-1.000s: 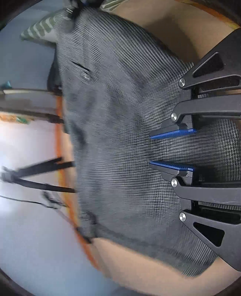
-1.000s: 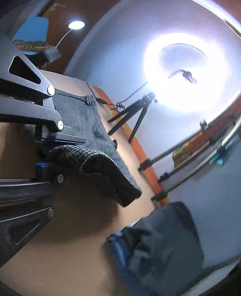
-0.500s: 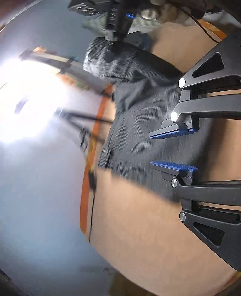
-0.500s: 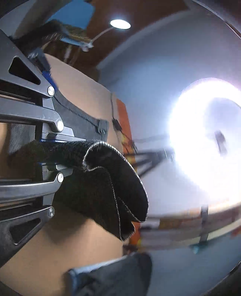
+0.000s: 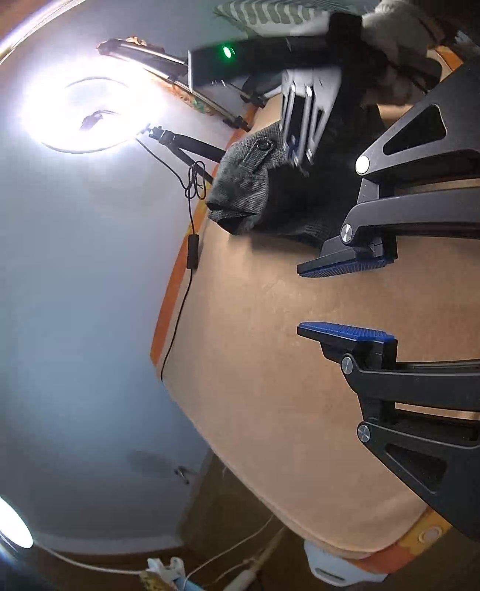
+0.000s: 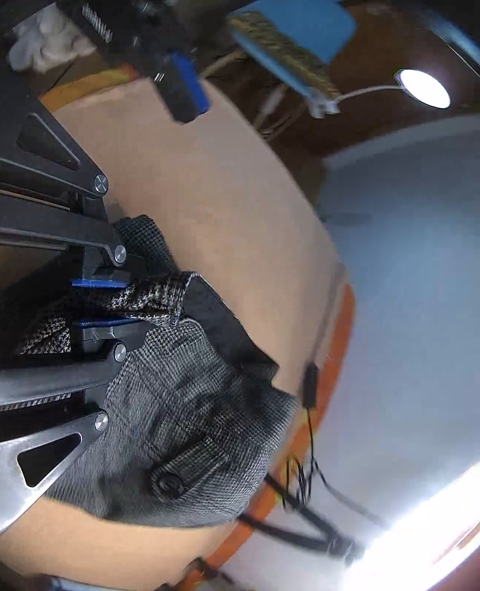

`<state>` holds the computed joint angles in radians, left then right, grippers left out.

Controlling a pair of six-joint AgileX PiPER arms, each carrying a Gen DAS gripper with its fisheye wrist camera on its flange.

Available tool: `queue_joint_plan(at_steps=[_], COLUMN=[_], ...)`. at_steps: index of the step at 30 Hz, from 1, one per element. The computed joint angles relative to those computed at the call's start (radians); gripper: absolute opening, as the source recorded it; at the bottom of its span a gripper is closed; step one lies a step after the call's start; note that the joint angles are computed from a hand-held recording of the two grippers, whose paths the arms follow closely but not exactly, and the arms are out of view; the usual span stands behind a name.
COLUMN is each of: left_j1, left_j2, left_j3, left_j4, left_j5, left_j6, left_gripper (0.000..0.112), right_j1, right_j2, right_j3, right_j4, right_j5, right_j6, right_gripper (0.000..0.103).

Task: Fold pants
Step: 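Lift and fold the shorts over with the right gripper, then lower the folded shorts onto the blanket and open the right gripper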

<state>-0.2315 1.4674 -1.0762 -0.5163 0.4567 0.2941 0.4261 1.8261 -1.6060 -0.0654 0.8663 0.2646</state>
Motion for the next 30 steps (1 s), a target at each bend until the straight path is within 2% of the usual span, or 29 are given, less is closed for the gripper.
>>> queue_joint_plan(at_steps=[4, 6, 11, 16, 19, 23, 25, 28, 30], left_j1=[-0.02, -0.021, -0.046, -0.147, -0.194, -0.269, -0.3, -0.302, -0.286], left_j2=[-0.001, 0.007, 0.007, 0.034, 0.081, 0.17, 0.216, 0.258, 0.269], left_j3=[-0.005, -0.011, -0.027, -0.109, -0.163, -0.245, -0.279, -0.293, -0.274], left_j4=[0.026, 0.014, -0.024, 0.04, 0.032, 0.133, 0.254, 0.316, 0.302], left_j5=[0.001, -0.003, 0.006, 0.02, 0.042, 0.058, 0.071, 0.096, 0.1], left_j6=[-0.021, -0.005, 0.027, -0.008, 0.006, -0.056, -0.151, -0.203, -0.187], left_gripper=[0.023, 0.023, 0.023, 0.023, 0.023, 0.023, 0.023, 0.023, 0.023], right_j1=[-0.003, -0.024, -0.143, -0.303, -0.369, -0.444, -0.445, -0.441, -0.435], right_j2=[0.022, -0.005, -0.162, -0.263, -0.245, -0.134, -0.064, 0.026, 0.082], right_j3=[0.007, 0.041, 0.175, 0.238, 0.191, 0.048, -0.029, -0.117, -0.173], right_j4=[0.039, 0.122, 0.477, 0.668, 0.642, 0.606, 0.571, 0.547, 0.526], right_j5=[-0.017, -0.045, -0.099, -0.076, -0.051, 0.027, 0.051, 0.088, 0.113], right_j6=[-0.043, -0.139, -0.445, -0.593, -0.585, -0.601, -0.594, -0.604, -0.598], right_gripper=[0.018, 0.034, 0.044, 0.047, 0.048, 0.048, 0.048, 0.048, 0.046])
